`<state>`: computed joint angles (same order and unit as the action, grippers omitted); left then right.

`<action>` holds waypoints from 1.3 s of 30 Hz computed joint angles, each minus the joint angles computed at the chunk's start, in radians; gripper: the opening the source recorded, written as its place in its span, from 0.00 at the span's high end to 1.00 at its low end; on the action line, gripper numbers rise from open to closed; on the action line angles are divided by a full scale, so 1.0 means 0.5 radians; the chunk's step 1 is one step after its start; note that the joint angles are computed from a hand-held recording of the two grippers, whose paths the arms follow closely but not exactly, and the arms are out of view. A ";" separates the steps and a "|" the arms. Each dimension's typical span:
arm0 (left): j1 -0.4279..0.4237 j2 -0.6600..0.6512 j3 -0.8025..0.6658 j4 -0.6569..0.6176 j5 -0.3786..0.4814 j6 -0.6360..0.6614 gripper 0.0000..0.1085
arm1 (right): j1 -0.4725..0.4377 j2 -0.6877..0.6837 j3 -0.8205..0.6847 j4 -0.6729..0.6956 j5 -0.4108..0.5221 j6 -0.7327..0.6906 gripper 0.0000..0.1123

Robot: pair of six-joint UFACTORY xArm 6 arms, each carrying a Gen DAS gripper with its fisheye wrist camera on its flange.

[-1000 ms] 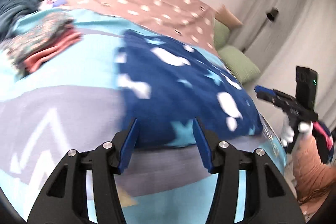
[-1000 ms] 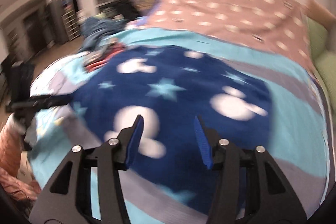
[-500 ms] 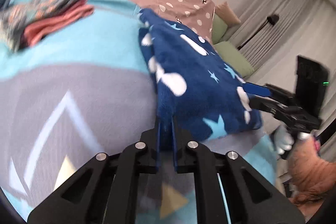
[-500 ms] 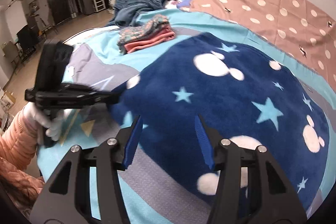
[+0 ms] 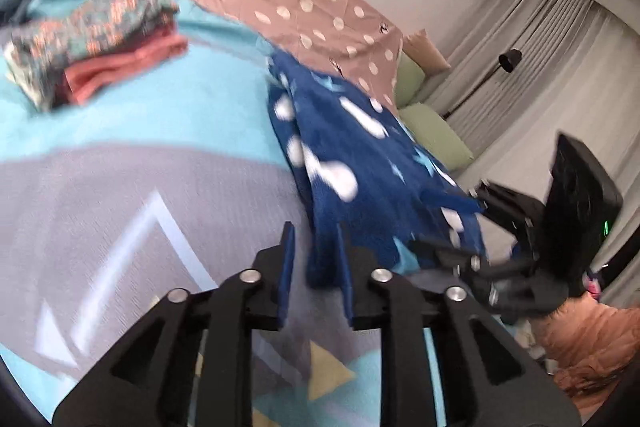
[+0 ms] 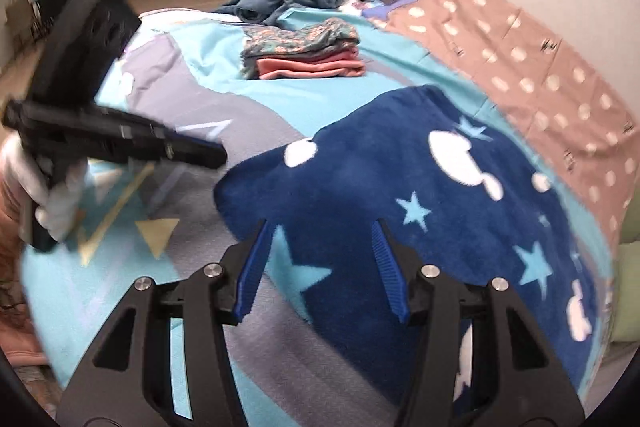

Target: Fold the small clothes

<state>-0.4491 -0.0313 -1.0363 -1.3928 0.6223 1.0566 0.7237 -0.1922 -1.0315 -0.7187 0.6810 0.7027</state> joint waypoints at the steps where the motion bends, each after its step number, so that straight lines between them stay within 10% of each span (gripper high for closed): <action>1: 0.007 0.030 -0.057 0.018 0.009 0.008 0.75 | 0.025 0.010 -0.006 -0.070 0.020 0.045 0.53; 8: 0.010 0.407 -0.523 0.340 0.009 -0.286 0.75 | 0.141 0.071 -0.057 -0.273 0.087 0.083 0.53; 21: 0.116 0.400 -0.396 0.060 0.173 -0.204 0.61 | 0.386 0.559 -0.342 -1.006 0.636 0.135 0.44; 25: 0.146 0.456 -0.468 0.065 0.237 -0.239 0.60 | 0.357 0.639 -0.403 -1.138 0.606 0.190 0.49; 29: 0.179 0.507 -0.520 0.062 0.312 -0.293 0.60 | 0.315 0.643 -0.423 -1.081 0.479 0.145 0.82; 33: 0.220 0.611 -0.666 0.084 0.521 -0.330 0.44 | 0.148 0.448 -0.373 -0.668 0.148 0.178 0.85; 39: 0.256 1.110 -1.288 0.077 1.000 -0.709 0.44 | 0.128 0.414 -0.407 -0.628 0.132 0.214 0.86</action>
<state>-0.3208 0.5238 -1.6803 -1.3540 1.1222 0.7022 0.7879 0.0147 -1.2349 -1.0328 0.7469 0.8098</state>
